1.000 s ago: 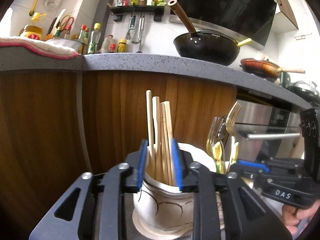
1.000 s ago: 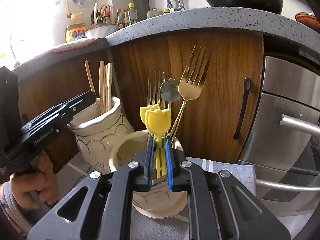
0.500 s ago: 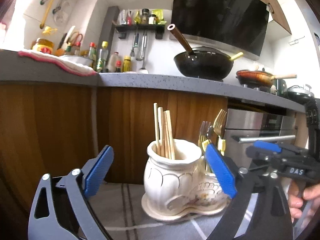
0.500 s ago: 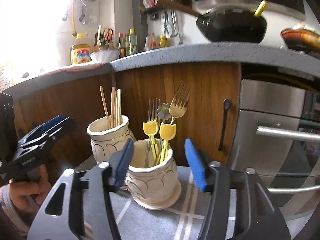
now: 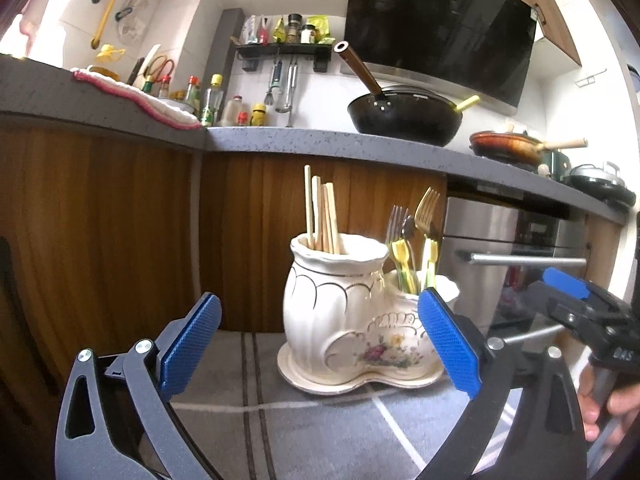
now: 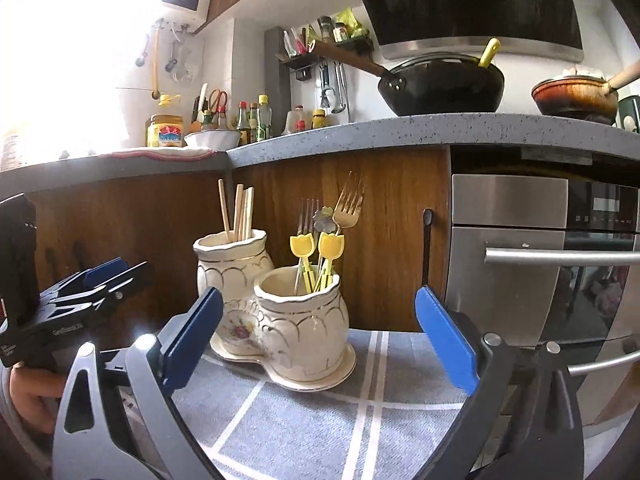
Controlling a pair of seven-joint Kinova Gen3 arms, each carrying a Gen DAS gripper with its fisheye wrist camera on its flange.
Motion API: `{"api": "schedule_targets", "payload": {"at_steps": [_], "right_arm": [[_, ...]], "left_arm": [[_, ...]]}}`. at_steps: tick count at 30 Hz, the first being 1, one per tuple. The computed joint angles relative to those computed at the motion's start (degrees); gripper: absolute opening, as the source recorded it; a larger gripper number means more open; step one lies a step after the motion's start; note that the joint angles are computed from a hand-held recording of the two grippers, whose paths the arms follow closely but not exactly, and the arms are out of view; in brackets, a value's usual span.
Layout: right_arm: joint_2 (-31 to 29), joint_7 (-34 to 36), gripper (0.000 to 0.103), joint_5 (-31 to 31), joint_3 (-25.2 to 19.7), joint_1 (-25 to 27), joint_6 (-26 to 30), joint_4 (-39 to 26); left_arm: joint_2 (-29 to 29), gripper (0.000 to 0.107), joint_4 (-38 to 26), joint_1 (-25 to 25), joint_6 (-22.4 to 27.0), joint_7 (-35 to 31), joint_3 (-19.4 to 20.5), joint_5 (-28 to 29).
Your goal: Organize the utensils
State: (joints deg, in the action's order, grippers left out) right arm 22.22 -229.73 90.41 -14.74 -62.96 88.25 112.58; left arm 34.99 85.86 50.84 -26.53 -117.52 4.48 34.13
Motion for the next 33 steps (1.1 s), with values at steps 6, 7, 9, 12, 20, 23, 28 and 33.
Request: {"api": "schedule_targets", "payload": {"at_steps": [6, 7, 9, 12, 20, 23, 28, 33], "right_arm": [[1.35, -1.54, 0.097, 0.08, 0.0, -0.78, 0.81, 0.29], [1.56, -1.26, 0.097, -0.06, 0.07, -0.96, 1.07, 0.02], [1.89, -0.51, 0.097, -0.37, 0.21, -1.27, 1.4, -0.5], [2.16, 1.06, 0.097, -0.95, 0.51, -1.42, 1.36, -1.46], [3.29, 6.03, 0.097, -2.6, 1.56, -1.93, 0.94, -4.58], [3.3, 5.79, 0.097, -3.25, 1.9, -2.07, 0.87, -4.73], [3.3, 5.69, 0.097, -4.31, 2.23, -2.15, 0.76, -5.14], [3.03, 5.54, 0.097, -4.12, 2.31, -1.93, 0.19, -4.68]], "left_arm": [[-0.08, 0.098, 1.38, -0.15, -2.19, 0.94, 0.74, -1.36], [-0.09, 0.098, 1.51, -0.03, -2.55, 0.76, 0.69, -1.23], [-0.11, 0.098, 1.41, 0.02, -2.36, 0.27, 0.69, -0.73], [-0.29, 0.098, 0.97, 0.52, -1.15, -1.25, 0.05, 1.63], [-0.32, 0.098, 0.06, 3.03, -0.37, -7.51, -2.15, 8.36], [0.1, 0.098, -0.56, 4.51, -1.41, -12.59, -2.67, 11.9], [0.35, 0.098, -0.36, 3.63, -3.81, -15.57, -0.13, 12.49], [0.69, 0.098, -0.99, 3.07, -4.85, -18.64, 1.25, 15.75]]}}
